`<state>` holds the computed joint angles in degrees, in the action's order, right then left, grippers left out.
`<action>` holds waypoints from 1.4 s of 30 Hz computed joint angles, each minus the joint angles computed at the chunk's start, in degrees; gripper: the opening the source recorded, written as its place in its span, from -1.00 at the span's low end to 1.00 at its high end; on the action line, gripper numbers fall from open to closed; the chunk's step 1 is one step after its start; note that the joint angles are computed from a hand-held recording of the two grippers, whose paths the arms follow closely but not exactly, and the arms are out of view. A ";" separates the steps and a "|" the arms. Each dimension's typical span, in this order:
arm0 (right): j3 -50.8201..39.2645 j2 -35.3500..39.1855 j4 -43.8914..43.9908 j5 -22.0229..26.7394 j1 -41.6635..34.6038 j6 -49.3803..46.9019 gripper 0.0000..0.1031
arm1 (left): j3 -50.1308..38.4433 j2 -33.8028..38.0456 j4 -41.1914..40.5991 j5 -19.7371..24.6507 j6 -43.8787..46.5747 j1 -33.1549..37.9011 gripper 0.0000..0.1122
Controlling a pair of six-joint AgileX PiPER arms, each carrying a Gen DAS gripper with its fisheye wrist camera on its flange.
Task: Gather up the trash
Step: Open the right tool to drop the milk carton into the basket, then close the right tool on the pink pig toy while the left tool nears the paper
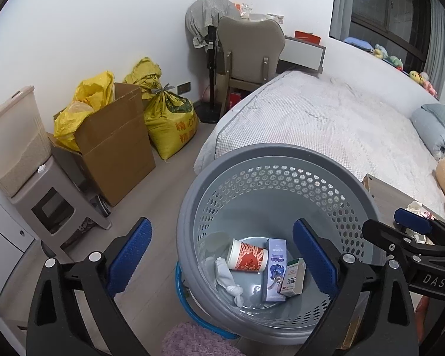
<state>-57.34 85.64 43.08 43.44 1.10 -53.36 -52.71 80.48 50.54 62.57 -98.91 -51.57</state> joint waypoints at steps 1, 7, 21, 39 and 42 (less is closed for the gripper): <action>0.22 -0.28 0.22 0.12 -0.36 -0.19 0.70 | -0.14 0.01 0.09 0.10 -0.05 -0.22 0.68; 1.16 -1.20 2.26 1.93 -3.49 -2.28 0.70 | -1.34 0.93 0.02 0.94 -0.32 -1.70 0.71; 4.85 -4.81 7.00 6.20 -16.80 -10.82 0.70 | -7.63 4.81 1.73 1.77 -0.17 -6.47 0.71; 5.53 -2.40 10.06 9.06 -43.61 -24.65 0.70 | -24.44 18.32 0.27 1.43 5.29 -10.88 0.71; 4.25 -0.45 10.71 9.37 -47.59 -26.57 0.70 | -28.47 21.64 -0.05 1.76 7.30 -11.34 0.71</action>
<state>-53.10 85.19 53.78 52.81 -46.50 -79.93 -81.18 102.12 50.50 64.32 -91.61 -62.91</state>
